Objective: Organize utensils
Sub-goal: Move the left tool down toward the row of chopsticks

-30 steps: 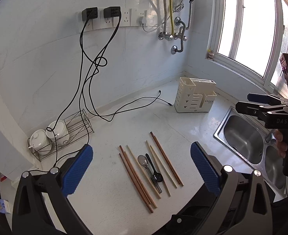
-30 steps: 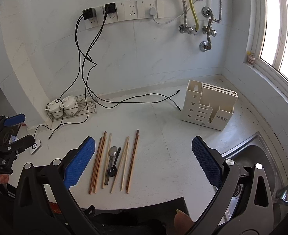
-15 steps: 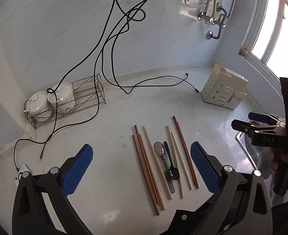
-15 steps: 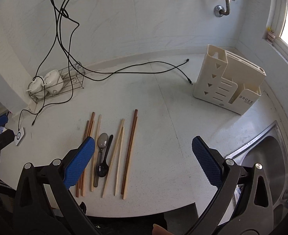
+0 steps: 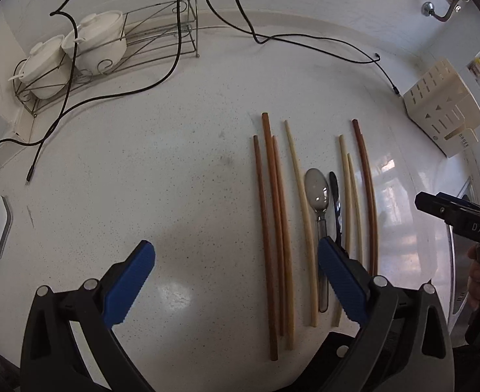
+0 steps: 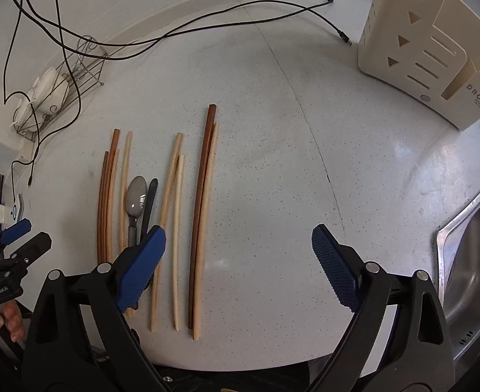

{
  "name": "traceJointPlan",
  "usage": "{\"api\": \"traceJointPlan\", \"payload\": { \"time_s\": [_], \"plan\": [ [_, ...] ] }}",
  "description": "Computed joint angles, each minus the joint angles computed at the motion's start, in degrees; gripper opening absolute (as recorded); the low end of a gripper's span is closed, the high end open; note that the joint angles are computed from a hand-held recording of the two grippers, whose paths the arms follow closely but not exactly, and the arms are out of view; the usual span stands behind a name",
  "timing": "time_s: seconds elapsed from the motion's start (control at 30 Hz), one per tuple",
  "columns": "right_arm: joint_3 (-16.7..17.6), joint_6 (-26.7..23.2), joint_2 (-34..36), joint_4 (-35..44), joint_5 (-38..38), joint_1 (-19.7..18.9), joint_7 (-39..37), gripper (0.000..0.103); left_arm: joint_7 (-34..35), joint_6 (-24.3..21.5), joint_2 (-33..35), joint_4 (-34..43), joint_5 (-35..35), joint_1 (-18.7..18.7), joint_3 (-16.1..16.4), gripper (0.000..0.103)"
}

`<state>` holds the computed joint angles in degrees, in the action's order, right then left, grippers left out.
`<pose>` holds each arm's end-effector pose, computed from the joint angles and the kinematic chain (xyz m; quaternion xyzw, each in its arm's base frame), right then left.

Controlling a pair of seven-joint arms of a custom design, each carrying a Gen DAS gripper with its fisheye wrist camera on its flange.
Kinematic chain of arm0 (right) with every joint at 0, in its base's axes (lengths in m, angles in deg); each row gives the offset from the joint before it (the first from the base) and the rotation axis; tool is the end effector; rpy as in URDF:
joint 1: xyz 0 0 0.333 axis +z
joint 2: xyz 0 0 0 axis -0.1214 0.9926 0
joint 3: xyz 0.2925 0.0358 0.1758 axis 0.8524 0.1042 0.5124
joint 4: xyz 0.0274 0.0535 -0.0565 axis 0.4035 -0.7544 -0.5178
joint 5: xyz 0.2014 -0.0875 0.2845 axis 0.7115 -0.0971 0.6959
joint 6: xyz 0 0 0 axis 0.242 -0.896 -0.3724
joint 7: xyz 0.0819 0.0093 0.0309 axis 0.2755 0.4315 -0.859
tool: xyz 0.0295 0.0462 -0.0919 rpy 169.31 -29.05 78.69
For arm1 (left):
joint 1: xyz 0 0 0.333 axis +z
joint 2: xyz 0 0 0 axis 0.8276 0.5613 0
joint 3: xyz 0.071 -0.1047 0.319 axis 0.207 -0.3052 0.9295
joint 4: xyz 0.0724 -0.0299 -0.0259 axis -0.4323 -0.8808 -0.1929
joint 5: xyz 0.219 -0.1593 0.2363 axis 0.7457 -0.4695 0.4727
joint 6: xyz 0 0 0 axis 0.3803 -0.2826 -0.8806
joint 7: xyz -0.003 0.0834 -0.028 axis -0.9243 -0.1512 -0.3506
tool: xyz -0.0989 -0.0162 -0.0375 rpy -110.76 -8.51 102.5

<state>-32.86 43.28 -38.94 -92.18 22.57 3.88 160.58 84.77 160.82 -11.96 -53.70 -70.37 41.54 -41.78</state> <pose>0.6371 0.1723 0.5949 -0.7468 0.6518 0.0037 0.1318 0.5620 -0.2433 0.5651 -0.7467 0.6486 -0.1334 0.0626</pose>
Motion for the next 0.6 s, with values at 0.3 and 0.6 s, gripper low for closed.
{"api": "traceJointPlan", "payload": {
  "time_s": [0.3, 0.6],
  "plan": [
    [0.31, -5.91, 5.32, 7.00, -1.97, 1.22, -0.78, 0.077, -0.09, -3.98, 3.58, 1.27, 1.58, -1.02, 0.25, 0.098],
    [0.09, -6.65, 7.12, 9.81, -3.23, 1.99, 0.16, 0.077, 0.21, -8.56, 6.95, 5.05, 5.14, -2.55, 1.09, 0.098]
  ]
}}
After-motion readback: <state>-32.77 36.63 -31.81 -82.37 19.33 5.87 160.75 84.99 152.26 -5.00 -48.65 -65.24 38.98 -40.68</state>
